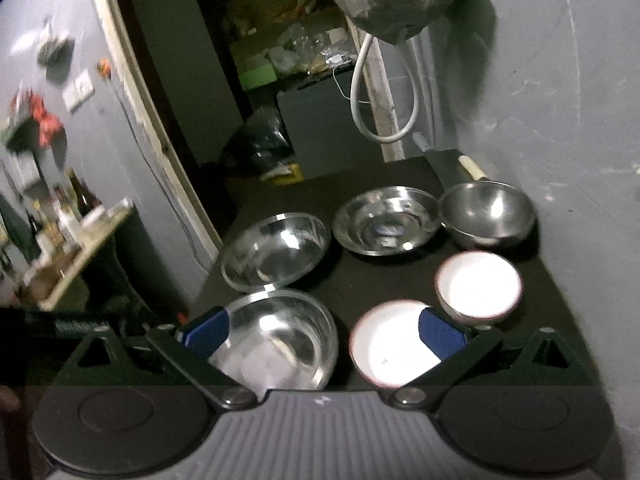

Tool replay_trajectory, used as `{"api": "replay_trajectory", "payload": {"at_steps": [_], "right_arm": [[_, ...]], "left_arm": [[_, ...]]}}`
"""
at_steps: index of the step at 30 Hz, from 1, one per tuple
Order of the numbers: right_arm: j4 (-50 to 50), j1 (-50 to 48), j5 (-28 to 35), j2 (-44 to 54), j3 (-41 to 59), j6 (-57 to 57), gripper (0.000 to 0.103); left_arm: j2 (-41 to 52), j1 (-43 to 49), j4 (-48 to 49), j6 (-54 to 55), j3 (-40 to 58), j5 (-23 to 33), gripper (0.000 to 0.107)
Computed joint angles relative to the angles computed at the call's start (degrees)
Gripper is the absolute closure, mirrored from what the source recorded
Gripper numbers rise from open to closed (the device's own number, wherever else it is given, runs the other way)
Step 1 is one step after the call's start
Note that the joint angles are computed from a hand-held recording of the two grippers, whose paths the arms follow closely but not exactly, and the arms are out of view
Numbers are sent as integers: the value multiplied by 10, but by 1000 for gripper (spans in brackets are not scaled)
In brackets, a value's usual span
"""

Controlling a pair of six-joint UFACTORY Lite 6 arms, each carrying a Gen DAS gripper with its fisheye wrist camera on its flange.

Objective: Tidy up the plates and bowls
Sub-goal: 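Move the left tool toward the rim of the large steel basin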

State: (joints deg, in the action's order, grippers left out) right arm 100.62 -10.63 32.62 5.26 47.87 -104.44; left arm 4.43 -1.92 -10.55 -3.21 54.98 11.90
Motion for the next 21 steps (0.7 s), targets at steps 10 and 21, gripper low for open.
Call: {"api": "replay_trajectory", "payload": {"at_steps": [10, 21], "right_arm": [[-108, 24, 31, 188, 229, 175, 0], [-236, 96, -11, 359, 465, 351, 0]], "left_arm": [[133, 64, -64, 84, 162, 51, 5], [455, 129, -175, 184, 557, 180, 5]]}}
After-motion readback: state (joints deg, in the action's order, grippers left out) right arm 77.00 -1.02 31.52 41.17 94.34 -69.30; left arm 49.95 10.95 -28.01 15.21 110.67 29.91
